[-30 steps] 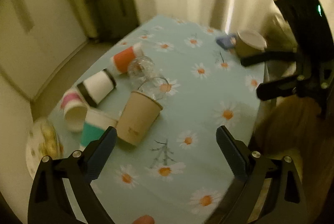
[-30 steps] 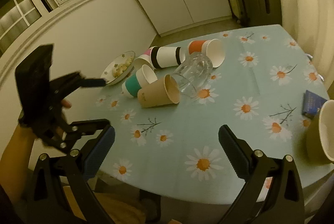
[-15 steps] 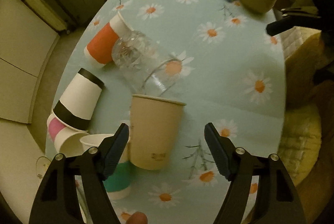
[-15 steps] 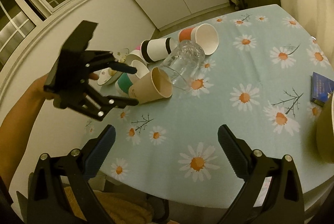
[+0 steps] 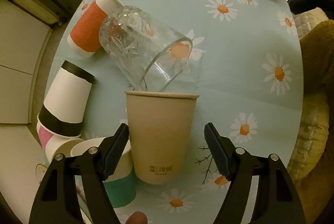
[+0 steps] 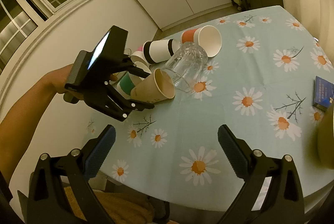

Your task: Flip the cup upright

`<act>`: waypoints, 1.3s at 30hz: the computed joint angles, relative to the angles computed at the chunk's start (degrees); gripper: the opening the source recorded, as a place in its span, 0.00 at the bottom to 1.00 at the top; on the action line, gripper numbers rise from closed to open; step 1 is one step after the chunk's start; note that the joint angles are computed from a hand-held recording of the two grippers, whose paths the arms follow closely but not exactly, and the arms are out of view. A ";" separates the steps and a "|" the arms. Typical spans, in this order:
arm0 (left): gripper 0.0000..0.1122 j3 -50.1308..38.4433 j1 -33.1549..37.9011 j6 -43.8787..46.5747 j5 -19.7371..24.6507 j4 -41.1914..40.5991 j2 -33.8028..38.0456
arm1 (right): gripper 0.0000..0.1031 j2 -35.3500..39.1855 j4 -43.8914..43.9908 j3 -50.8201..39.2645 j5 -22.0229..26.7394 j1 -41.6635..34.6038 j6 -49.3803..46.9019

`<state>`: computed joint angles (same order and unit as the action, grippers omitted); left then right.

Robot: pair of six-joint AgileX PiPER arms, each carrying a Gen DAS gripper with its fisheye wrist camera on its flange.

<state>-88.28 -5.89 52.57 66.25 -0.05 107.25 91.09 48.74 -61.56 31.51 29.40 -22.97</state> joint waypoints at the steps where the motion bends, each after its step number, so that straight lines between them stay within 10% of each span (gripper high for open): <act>1: 0.65 -0.04 -0.15 -0.11 -0.26 0.17 0.23 | 0.95 -0.01 -0.06 -0.04 0.02 0.02 0.14; 39: 0.53 4.46 -6.49 -16.04 0.86 7.33 -11.40 | 0.95 -4.70 6.71 3.94 1.17 -2.51 -6.30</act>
<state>-83.82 -12.38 36.54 67.11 7.28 95.85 86.40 55.45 -57.61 32.69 26.90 -29.27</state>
